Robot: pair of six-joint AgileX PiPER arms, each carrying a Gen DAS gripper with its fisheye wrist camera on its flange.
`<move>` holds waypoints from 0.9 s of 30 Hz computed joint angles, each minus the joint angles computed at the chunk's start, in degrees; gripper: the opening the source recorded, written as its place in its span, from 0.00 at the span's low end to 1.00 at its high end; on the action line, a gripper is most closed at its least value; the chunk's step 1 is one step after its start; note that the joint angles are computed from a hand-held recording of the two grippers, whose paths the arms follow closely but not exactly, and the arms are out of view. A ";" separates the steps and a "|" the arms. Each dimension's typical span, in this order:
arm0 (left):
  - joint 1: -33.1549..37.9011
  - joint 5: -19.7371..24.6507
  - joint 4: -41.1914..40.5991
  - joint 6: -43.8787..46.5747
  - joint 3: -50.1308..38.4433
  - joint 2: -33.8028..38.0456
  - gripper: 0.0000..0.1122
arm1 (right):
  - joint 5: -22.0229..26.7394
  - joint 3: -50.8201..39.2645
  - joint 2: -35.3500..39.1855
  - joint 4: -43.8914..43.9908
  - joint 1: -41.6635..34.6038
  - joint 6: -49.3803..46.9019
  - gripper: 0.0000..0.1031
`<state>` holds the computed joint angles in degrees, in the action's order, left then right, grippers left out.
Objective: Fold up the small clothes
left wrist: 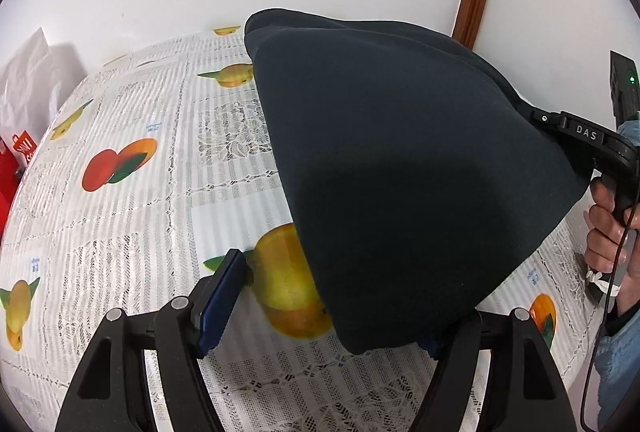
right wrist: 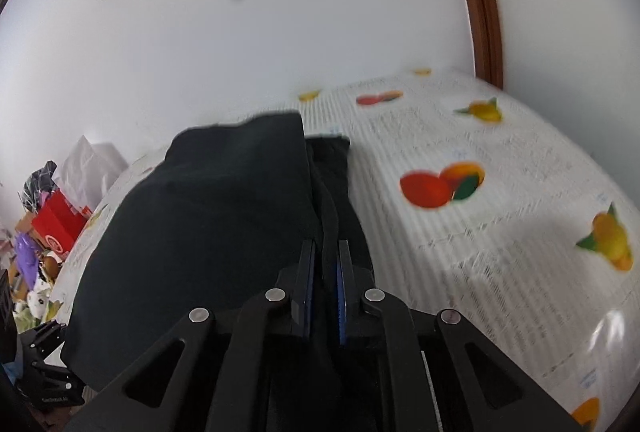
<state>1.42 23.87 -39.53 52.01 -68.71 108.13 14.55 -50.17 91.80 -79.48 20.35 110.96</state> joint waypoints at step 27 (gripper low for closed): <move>2.69 -0.16 -7.61 6.39 4.50 -5.90 0.66 | 19.42 10.61 -17.21 13.34 14.75 -15.21 0.22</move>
<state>4.10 23.72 -47.14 58.40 -64.21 102.23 33.97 -39.56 74.59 -66.13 35.10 95.75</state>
